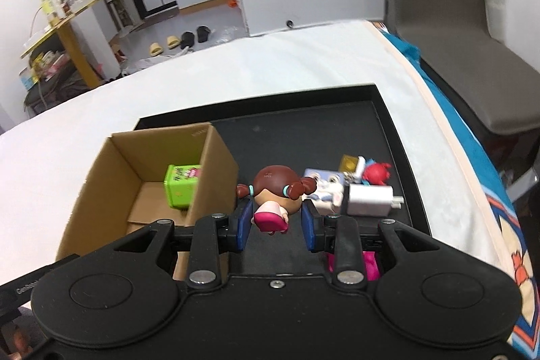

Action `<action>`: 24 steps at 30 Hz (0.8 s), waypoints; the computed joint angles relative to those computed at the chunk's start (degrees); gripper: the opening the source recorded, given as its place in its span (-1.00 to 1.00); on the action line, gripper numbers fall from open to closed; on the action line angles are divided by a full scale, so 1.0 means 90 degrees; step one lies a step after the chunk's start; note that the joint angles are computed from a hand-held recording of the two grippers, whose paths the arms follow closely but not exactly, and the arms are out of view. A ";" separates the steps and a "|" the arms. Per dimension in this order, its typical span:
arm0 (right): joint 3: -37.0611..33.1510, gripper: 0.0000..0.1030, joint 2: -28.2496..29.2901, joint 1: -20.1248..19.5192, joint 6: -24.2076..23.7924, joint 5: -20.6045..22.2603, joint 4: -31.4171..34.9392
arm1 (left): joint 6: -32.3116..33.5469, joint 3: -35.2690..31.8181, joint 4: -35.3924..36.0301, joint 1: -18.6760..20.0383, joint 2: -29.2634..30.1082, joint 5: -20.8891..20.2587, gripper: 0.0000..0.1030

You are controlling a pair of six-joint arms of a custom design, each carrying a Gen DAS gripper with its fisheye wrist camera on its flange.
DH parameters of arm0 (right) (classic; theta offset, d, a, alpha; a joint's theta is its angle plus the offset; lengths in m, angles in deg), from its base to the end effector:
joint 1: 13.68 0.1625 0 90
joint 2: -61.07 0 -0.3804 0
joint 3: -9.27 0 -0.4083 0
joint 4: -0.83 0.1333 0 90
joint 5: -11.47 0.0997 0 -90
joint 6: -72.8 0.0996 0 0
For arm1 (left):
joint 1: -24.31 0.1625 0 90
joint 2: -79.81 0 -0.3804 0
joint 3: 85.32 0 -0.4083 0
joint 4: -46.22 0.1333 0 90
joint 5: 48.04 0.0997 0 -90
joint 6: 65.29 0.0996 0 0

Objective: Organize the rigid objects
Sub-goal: 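Lift the doll figure with the right gripper and carry it into the box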

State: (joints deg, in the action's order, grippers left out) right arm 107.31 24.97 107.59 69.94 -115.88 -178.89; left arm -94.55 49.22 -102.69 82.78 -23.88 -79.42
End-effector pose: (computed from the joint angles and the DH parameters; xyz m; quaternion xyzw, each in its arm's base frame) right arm 0.3865 -0.4960 0.0027 0.1964 -0.9017 0.2967 0.2455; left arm -0.0089 -0.4320 0.3239 -0.1019 0.8482 -0.4226 0.3027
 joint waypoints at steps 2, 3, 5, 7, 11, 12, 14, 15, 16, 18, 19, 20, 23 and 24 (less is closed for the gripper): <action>-0.0109 -0.40 0.0045 0.0051 -0.0082 0.0005 0.0048 | 0.0024 0.0012 -0.0049 0.0015 -0.0015 -0.0031 -0.72; -0.0189 -0.40 0.0084 0.0087 -0.0151 -0.0002 0.0077 | 0.0039 0.0022 -0.0077 0.0018 -0.0021 -0.0040 -0.72; -0.0297 -0.40 0.0151 0.0153 -0.0270 -0.0017 0.0092 | 0.0070 0.0021 -0.0116 0.0024 -0.0008 -0.0048 -0.72; -0.0452 -0.40 0.0241 0.0226 -0.0381 -0.0017 0.0136 | 0.0080 0.0018 -0.0175 0.0050 -0.0005 -0.0093 -0.72; -0.0731 -0.40 0.0410 0.0365 -0.0585 0.0020 0.0242 | 0.0137 0.0022 -0.0274 0.0091 -0.0011 -0.0170 -0.72; -0.0810 -0.40 0.0461 0.0393 -0.0641 0.0038 0.0278 | 0.0158 0.0023 -0.0303 0.0096 -0.0008 -0.0182 -0.72; -0.0975 -0.40 0.0573 0.0443 -0.0735 0.0078 0.0381 | 0.0199 0.0031 -0.0359 0.0106 -0.0013 -0.0215 -0.72; -0.1055 -0.40 0.0632 0.0464 -0.0790 0.0089 0.0427 | 0.0216 0.0037 -0.0378 0.0112 -0.0022 -0.0230 -0.72; -0.1143 -0.40 0.0699 0.0486 -0.0842 0.0098 0.0479 | 0.0228 0.0042 -0.0389 0.0118 -0.0033 -0.0244 -0.72; -0.1284 -0.40 0.0800 0.0523 -0.0895 0.0126 0.0594 | 0.0250 0.0049 -0.0426 0.0139 -0.0050 -0.0289 -0.71; -0.1359 -0.40 0.0856 0.0535 -0.0931 0.0142 0.0658 | 0.0251 0.0047 -0.0432 0.0151 -0.0055 -0.0309 -0.71; -0.1405 -0.40 0.0894 0.0541 -0.0960 0.0150 0.0703 | 0.0251 0.0042 -0.0440 0.0164 -0.0056 -0.0333 -0.71; -0.1613 -0.40 0.1043 0.0571 -0.1037 0.0181 0.0935 | 0.0244 0.0020 -0.0469 0.0219 -0.0061 -0.0431 -0.71; -0.1662 -0.40 0.1083 0.0593 -0.1057 0.0181 0.0993 | 0.0246 0.0014 -0.0477 0.0233 -0.0061 -0.0457 -0.71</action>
State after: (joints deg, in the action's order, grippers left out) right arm 92.36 34.72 112.93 60.43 -114.25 -169.96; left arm -92.33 49.34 -106.98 84.88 -24.43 -83.53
